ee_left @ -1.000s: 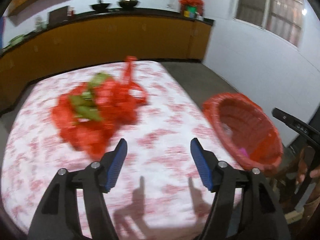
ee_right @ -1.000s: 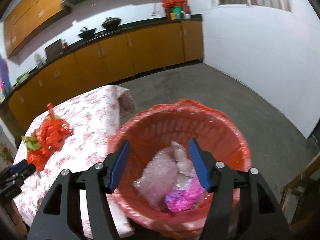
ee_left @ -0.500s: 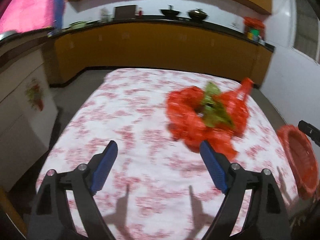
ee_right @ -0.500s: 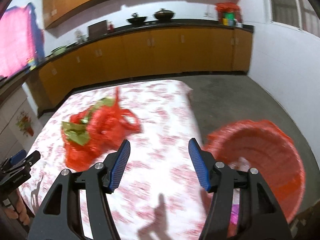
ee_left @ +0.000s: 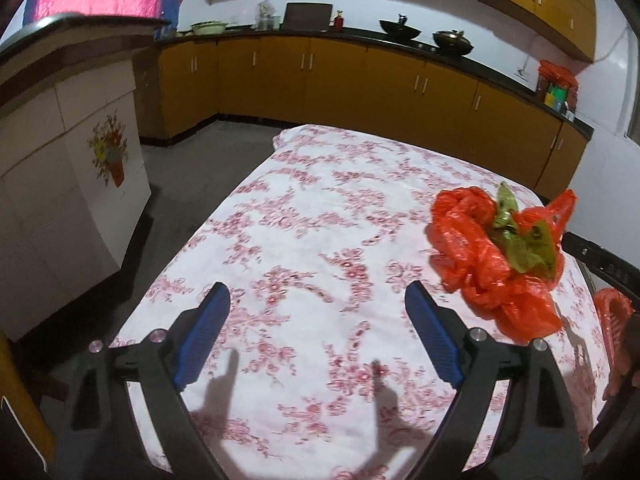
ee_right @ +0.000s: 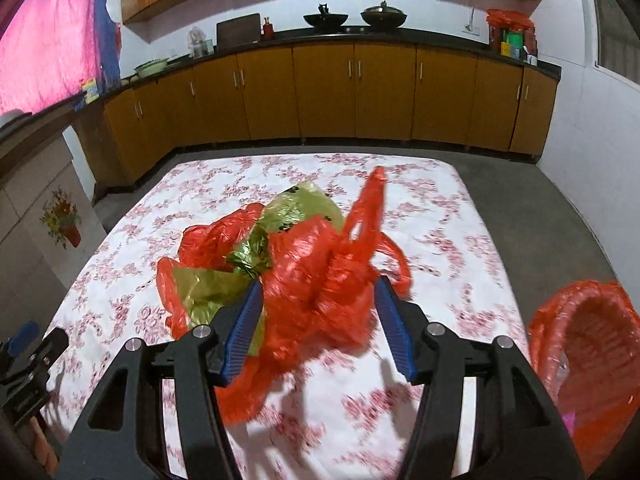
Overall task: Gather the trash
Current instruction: 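Move both open tools back over the table toward the red bags, then grasp a red bag with the right tool while the left tool grasps another red bag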
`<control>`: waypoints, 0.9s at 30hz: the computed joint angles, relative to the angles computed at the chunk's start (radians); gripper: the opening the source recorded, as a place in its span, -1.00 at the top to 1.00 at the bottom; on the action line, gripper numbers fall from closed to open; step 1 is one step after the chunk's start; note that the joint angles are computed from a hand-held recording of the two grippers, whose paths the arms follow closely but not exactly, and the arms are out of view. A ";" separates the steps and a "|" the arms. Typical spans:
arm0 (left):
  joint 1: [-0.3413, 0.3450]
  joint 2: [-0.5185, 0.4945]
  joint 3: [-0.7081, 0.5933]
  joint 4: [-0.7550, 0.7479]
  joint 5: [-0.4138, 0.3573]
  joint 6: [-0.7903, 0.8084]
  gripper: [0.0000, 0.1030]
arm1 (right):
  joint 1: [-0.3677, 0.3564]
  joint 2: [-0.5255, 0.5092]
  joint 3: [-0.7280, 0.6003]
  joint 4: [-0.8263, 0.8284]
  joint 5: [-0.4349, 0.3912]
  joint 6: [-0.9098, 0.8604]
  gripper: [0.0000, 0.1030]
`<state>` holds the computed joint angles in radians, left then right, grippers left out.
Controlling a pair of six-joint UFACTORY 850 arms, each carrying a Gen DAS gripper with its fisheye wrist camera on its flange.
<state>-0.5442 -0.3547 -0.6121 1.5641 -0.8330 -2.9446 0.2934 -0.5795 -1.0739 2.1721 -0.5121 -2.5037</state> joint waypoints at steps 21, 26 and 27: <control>0.035 -0.006 0.020 0.084 0.044 -0.091 -0.70 | 0.064 -0.057 -0.042 0.195 0.099 -0.226 0.56; 0.029 -0.005 0.015 0.093 0.043 -0.092 -0.70 | 0.020 -0.036 -0.024 0.051 0.035 -0.079 0.63; 0.027 -0.006 0.012 0.095 0.044 -0.090 -0.70 | 0.012 -0.031 -0.020 0.029 0.022 -0.059 0.64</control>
<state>-0.5167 -0.3609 -0.5996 1.6590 -0.7890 -3.0347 0.3051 -0.6102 -1.0936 2.2016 -0.4905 -2.5625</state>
